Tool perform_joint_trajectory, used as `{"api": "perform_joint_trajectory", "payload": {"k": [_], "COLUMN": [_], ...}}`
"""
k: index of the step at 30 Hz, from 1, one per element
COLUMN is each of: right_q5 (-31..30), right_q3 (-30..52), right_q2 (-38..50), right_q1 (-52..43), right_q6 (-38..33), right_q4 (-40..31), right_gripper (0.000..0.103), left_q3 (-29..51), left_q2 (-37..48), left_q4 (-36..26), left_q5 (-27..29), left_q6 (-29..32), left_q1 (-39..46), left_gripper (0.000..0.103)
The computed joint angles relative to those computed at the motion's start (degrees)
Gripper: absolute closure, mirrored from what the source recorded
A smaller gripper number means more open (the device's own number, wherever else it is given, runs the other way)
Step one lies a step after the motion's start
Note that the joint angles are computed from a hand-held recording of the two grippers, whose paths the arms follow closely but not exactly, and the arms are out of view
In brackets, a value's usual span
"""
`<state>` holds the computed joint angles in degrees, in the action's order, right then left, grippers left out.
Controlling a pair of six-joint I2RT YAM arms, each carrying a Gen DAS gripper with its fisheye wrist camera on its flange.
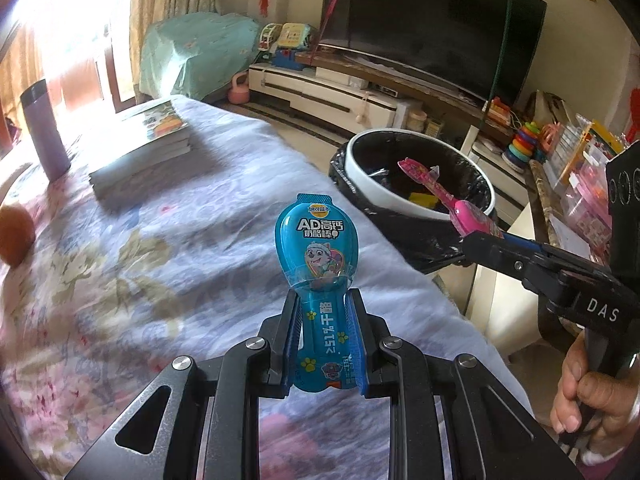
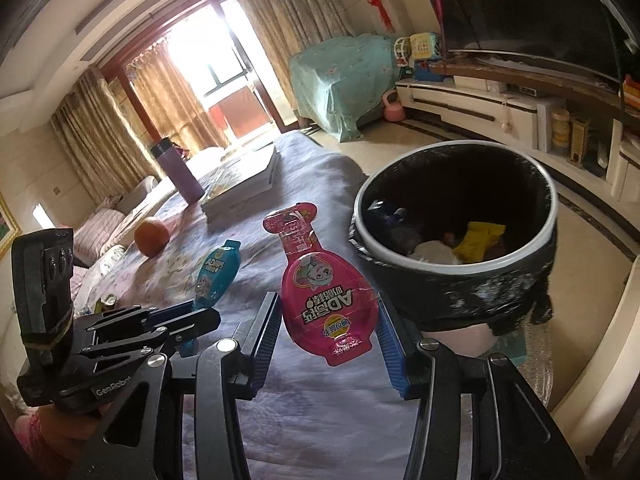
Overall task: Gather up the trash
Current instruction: 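Carry the blue and pink bottles over the black trash bin with both tools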
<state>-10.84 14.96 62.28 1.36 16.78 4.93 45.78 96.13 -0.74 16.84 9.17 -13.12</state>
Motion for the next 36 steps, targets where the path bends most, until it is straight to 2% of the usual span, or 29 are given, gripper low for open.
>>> {"api": "perform_joint_trajectory", "payload": {"k": [16,36], "right_q5": [-6.7,-11.0], "right_q3": [0.2,5.0], "right_q2": [-1.7,6.0], "right_q1": [-13.6,-23.0], "right_q6": [-5.9,-11.3], "right_q4": [-2.5,-1.8], "right_gripper": [0.055,0.055], "left_q3": [5.5,14.0], "left_q2": [4.0,10.5], "left_q4": [-0.3,-1.8], "left_q5": [-2.1,-3.4], "left_q6": [-0.9,-1.8], "left_q1": [-5.9,-10.0], "left_gripper": [0.082,0.082]}}
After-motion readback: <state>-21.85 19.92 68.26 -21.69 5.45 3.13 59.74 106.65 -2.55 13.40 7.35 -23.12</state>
